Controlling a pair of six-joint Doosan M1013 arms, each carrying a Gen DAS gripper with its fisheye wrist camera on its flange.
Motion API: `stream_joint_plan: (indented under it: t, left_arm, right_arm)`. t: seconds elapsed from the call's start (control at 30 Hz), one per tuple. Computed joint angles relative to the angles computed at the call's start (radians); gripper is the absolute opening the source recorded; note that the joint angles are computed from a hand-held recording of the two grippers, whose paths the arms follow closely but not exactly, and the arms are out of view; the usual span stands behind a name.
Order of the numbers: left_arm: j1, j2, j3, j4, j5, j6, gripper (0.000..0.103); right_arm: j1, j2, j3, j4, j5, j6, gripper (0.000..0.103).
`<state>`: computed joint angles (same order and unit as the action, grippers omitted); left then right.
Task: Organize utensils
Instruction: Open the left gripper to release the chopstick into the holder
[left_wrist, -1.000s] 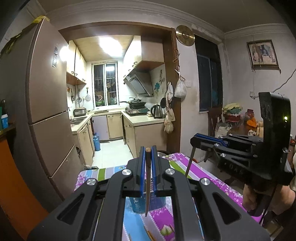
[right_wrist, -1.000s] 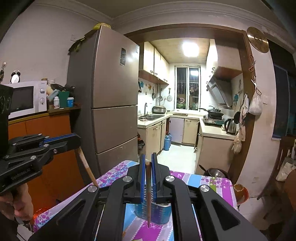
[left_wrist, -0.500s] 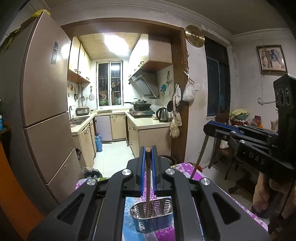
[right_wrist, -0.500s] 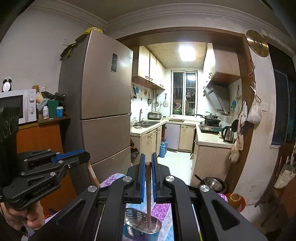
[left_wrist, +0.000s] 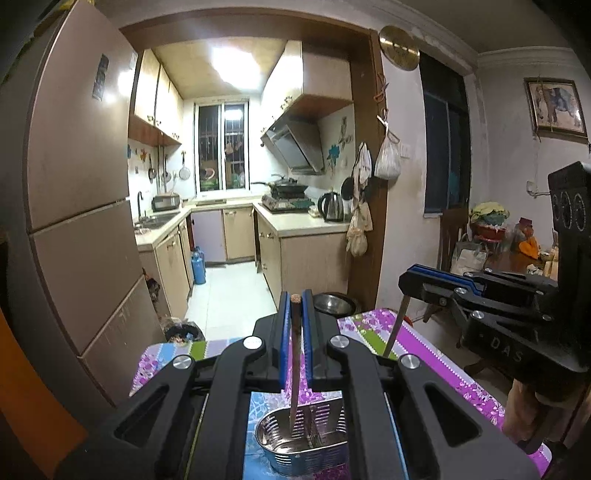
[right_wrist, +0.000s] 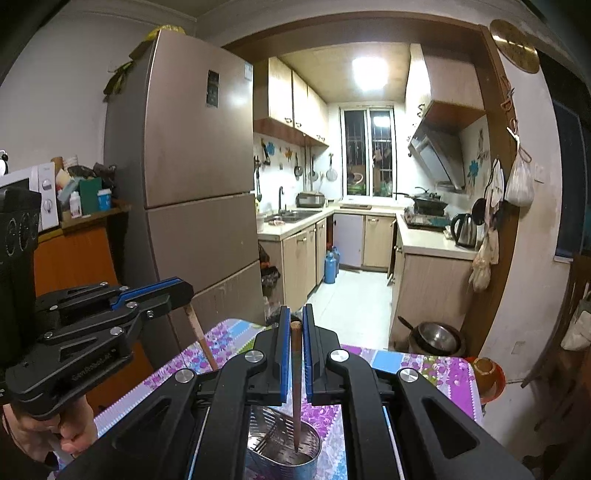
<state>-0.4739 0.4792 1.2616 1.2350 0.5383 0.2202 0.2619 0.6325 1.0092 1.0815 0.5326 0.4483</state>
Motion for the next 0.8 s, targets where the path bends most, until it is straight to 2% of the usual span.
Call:
stream_joint_plan:
  t: [0.33,0.37,0.5,0.53,0.7,0.77,0.8]
  left_arm:
    - [0.016,0.015,-0.017,-0.061,0.013,0.023,0.006]
    - [0.016,0.014,-0.015,-0.059,0.013,0.024,0.008]
    - [0.014,0.008,-0.004,-0.033,0.018,0.002,0.031]
    - [0.014,0.006,-0.001,-0.026,0.02,-0.004,0.032]
    - [0.004,-0.023,0.036,0.03,0.032,-0.056,0.035]
    - [-0.011,-0.07,0.105,0.122,0.034,-0.128,0.035]
    - [-0.017,-0.089,0.134,0.161,0.037,-0.16,0.039]
  right_arm:
    - [0.003,0.022,-0.016,-0.015,0.0,0.03,0.008]
    - [0.003,0.022,-0.016,-0.012,-0.001,0.028,0.008]
    - [0.002,0.02,-0.01,0.0,-0.004,0.01,0.014]
    - [0.002,0.016,-0.004,0.01,-0.007,-0.001,0.016]
    - [-0.006,-0.027,0.06,0.121,-0.026,-0.101,0.02]
    - [-0.013,-0.067,0.125,0.238,-0.02,-0.219,0.02]
    - [-0.018,-0.099,0.179,0.328,-0.013,-0.316,0.02]
